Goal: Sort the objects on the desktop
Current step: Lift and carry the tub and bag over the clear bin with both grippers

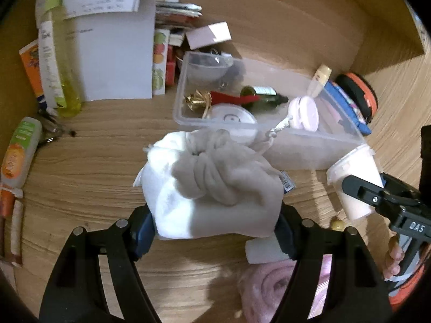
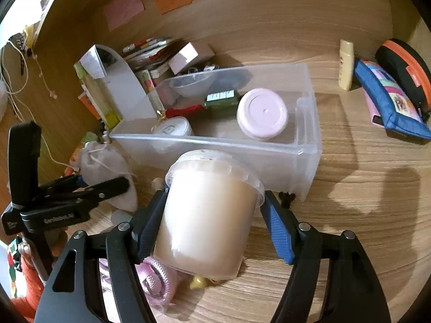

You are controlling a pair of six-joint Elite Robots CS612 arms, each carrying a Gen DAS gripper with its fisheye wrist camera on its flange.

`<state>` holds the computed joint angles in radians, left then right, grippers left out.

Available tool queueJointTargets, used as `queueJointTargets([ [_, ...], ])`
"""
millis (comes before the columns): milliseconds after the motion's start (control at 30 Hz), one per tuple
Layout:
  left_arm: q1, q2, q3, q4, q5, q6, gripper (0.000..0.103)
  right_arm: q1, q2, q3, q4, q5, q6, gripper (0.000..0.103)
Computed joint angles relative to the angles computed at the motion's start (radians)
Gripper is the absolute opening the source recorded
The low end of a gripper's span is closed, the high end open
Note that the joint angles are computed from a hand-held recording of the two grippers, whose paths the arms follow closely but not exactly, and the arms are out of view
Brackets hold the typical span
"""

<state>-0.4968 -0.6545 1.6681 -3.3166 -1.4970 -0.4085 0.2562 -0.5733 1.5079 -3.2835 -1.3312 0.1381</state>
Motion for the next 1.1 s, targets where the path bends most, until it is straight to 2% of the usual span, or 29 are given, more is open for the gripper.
queueJointTargets([
  [367, 0.001, -0.034, 0.044, -0.105, 0.016, -0.01, 0.074, -0.006, -0.021, 0.03, -0.081, 0.011, 0.031, 0.067],
  [500, -0.002, -0.041, 0.048, -0.13, 0.035, -0.016, 0.074, -0.004, -0.031, 0.034, -0.096, -0.008, 0.022, 0.067],
  [833, 0.0, -0.047, 0.02, -0.149, 0.059, -0.012, 0.074, -0.014, -0.043, 0.037, -0.132, -0.021, 0.017, 0.064],
  [1100, 0.004, -0.038, -0.02, -0.143, 0.052, 0.004, 0.074, -0.024, -0.029, 0.005, -0.122, 0.0, 0.03, 0.064],
])
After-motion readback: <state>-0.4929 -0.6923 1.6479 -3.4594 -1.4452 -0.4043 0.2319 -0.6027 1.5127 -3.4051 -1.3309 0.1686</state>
